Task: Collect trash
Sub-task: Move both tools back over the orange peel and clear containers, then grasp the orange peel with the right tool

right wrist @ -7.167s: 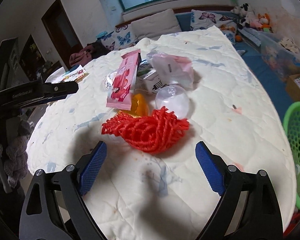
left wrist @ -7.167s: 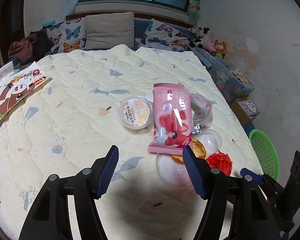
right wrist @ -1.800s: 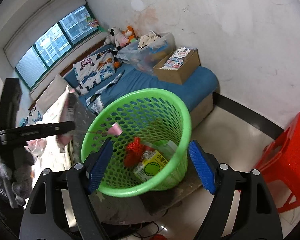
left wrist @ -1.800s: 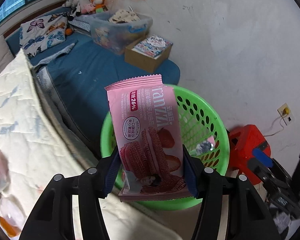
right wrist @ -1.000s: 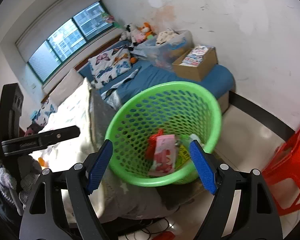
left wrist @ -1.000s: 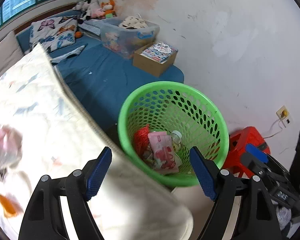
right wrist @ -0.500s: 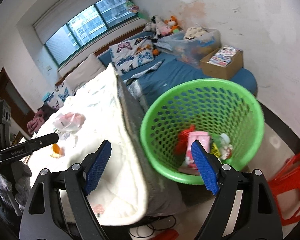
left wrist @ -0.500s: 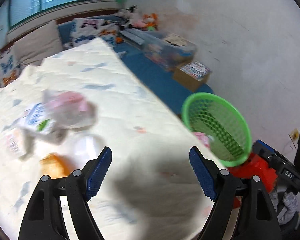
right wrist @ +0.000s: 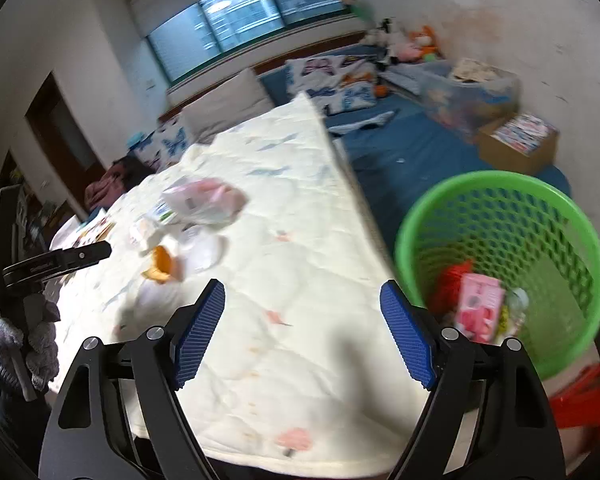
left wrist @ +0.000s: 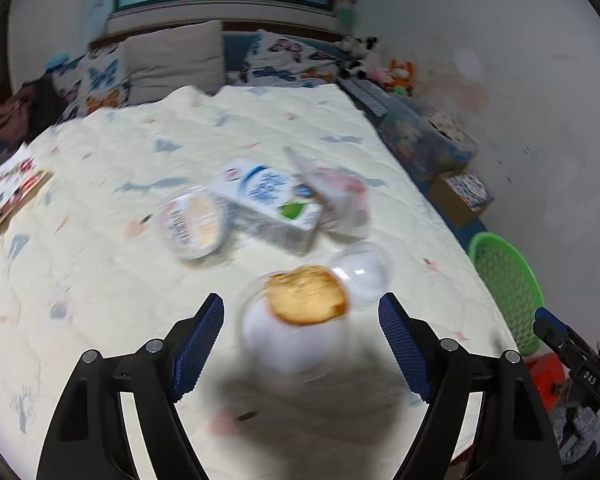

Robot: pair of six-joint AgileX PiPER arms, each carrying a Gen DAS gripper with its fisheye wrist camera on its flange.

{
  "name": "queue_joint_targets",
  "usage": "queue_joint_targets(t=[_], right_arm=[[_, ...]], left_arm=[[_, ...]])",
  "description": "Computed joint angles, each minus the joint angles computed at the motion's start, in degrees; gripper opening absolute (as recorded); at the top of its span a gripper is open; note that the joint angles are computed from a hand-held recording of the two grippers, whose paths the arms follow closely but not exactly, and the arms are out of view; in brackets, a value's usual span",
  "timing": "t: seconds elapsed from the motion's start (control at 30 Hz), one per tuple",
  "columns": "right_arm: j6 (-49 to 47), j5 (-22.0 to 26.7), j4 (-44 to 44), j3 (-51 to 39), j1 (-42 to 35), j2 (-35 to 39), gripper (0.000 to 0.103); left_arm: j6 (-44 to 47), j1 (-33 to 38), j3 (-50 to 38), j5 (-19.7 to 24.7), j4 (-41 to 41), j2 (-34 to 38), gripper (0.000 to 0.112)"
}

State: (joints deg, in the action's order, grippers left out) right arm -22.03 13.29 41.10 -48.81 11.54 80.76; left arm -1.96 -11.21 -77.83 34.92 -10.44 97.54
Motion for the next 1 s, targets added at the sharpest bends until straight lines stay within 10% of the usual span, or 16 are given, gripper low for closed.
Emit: queue_joint_targets(t=[1.0], right_arm=[[25.8,13.1,-35.7,-40.9,20.6,31.3,0.034]], left_arm=[[9.8,13.0,15.9,-2.8,-10.5,-8.3,0.077]])
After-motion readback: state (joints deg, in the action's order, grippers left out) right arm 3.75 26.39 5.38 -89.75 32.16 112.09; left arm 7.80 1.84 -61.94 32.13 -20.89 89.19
